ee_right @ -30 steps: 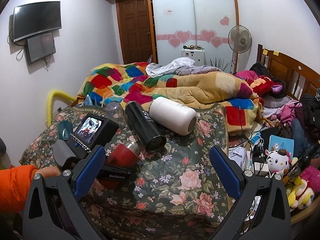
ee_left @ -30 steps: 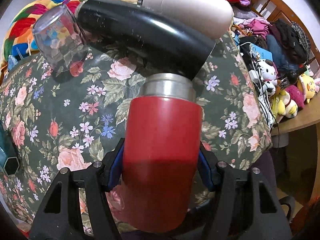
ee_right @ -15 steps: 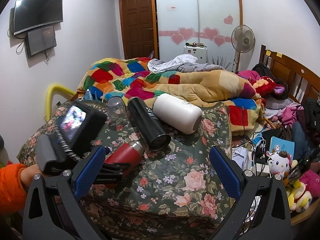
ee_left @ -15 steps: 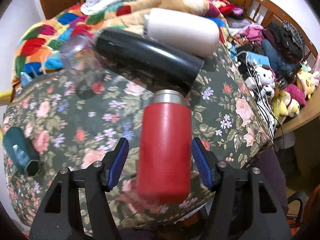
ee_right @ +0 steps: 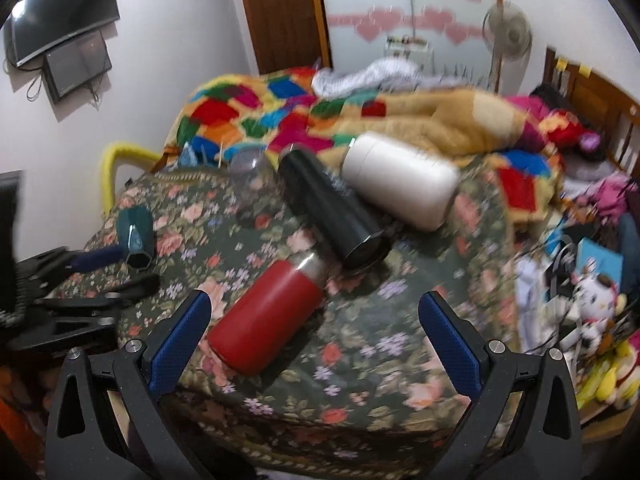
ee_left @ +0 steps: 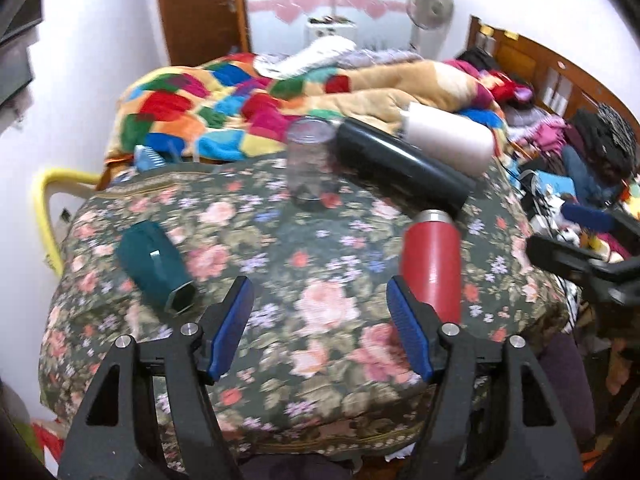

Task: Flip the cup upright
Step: 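Lower the red thermos bottle onto the bed and open the left tool, then grasp the red thermos bottle with the right tool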

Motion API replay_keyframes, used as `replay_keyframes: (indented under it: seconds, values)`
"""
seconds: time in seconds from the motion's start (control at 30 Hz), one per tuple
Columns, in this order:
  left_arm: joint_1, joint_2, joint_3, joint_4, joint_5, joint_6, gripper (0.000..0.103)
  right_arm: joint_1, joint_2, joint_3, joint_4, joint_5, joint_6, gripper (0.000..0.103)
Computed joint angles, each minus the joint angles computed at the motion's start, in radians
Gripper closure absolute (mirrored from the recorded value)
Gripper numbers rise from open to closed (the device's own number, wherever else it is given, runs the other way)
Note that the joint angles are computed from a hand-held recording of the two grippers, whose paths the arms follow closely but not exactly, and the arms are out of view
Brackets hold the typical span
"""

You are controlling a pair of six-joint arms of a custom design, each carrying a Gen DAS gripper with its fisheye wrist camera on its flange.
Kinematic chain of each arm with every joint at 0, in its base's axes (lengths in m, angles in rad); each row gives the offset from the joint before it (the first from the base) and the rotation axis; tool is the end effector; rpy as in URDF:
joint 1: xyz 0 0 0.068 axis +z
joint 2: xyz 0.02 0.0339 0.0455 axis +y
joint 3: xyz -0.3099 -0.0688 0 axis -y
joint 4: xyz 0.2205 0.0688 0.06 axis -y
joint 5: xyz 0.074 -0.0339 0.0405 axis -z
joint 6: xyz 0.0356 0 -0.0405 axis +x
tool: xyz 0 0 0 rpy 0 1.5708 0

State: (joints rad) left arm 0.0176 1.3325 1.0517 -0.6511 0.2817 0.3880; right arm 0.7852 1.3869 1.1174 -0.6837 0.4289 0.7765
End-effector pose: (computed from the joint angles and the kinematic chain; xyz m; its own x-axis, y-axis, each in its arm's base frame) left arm 0.2400 -0.0057 0.3243 -0.6867 0.3514 -0.6364 0.4414 0.8971 0.0190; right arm 0.1897 0.1687 0.3306 -0.7425 0.1589 -0.6507 0.0669 0.9842 0.1639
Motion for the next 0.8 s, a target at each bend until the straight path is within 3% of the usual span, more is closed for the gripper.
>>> replay_keyframes:
  seconds: [0.23, 0.4, 0.8]
  values:
    - [0.128, -0.077, -0.091, 0.056, 0.053, 0.008, 0.035, -0.133, 0.135, -0.025, 0.118, -0.291, 0.021, 0.019]
    - [0.189, -0.086, -0.123, 0.063, 0.112, -0.002, 0.035, -0.202, 0.203, -0.033, 0.18, -0.444, 0.054, 0.023]
    - [0.211, -0.076, -0.163, 0.095, 0.1, -0.051, 0.035, -0.235, 0.349, 0.045, 0.192, -0.521, 0.041, 0.032]
